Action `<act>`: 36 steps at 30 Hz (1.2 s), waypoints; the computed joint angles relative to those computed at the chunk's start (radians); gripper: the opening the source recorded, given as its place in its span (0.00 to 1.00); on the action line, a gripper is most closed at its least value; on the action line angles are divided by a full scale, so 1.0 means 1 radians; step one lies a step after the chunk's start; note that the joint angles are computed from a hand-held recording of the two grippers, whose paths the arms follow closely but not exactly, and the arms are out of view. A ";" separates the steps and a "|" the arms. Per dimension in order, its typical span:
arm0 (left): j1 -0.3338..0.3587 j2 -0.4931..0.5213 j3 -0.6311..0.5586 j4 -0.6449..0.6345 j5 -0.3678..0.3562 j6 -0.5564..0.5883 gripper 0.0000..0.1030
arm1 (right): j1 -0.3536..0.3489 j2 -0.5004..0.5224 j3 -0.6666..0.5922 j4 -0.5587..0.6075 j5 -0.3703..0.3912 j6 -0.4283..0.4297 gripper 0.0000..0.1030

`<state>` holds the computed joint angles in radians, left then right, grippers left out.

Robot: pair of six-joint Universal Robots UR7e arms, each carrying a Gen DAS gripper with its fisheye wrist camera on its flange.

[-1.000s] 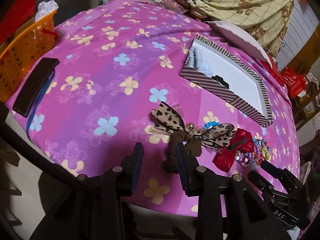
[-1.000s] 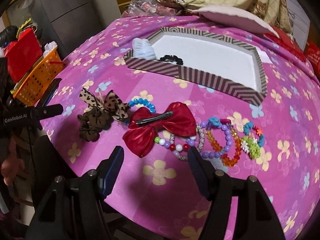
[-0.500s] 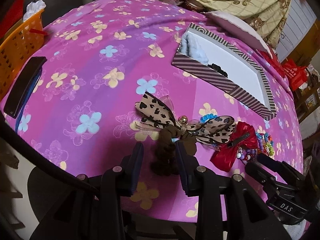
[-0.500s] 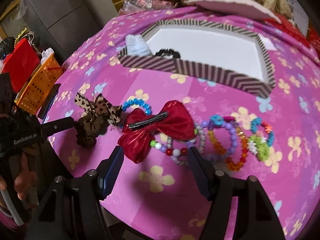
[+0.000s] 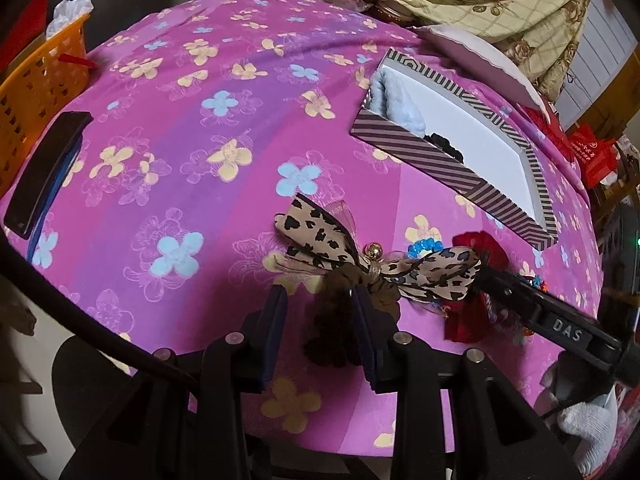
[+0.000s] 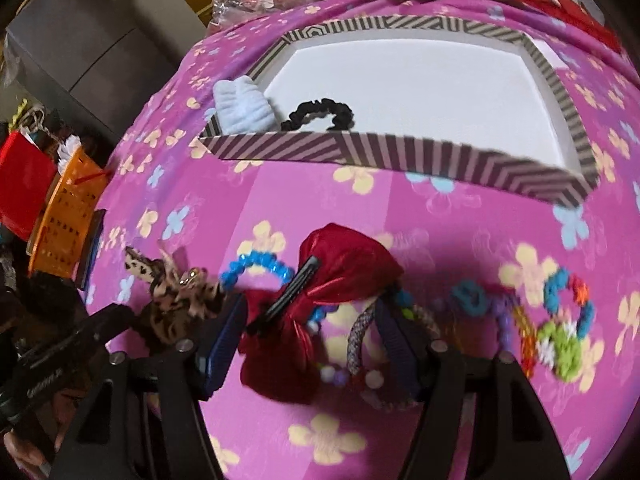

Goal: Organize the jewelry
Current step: 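Grasp the leopard-print bow with the left tool while the right tool grasps the red bow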

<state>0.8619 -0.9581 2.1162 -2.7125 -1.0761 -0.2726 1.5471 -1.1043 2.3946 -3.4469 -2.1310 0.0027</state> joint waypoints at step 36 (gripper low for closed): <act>-0.037 -0.021 0.013 -0.083 -0.034 0.073 0.22 | 0.087 -0.091 0.067 -0.139 0.041 -0.158 0.15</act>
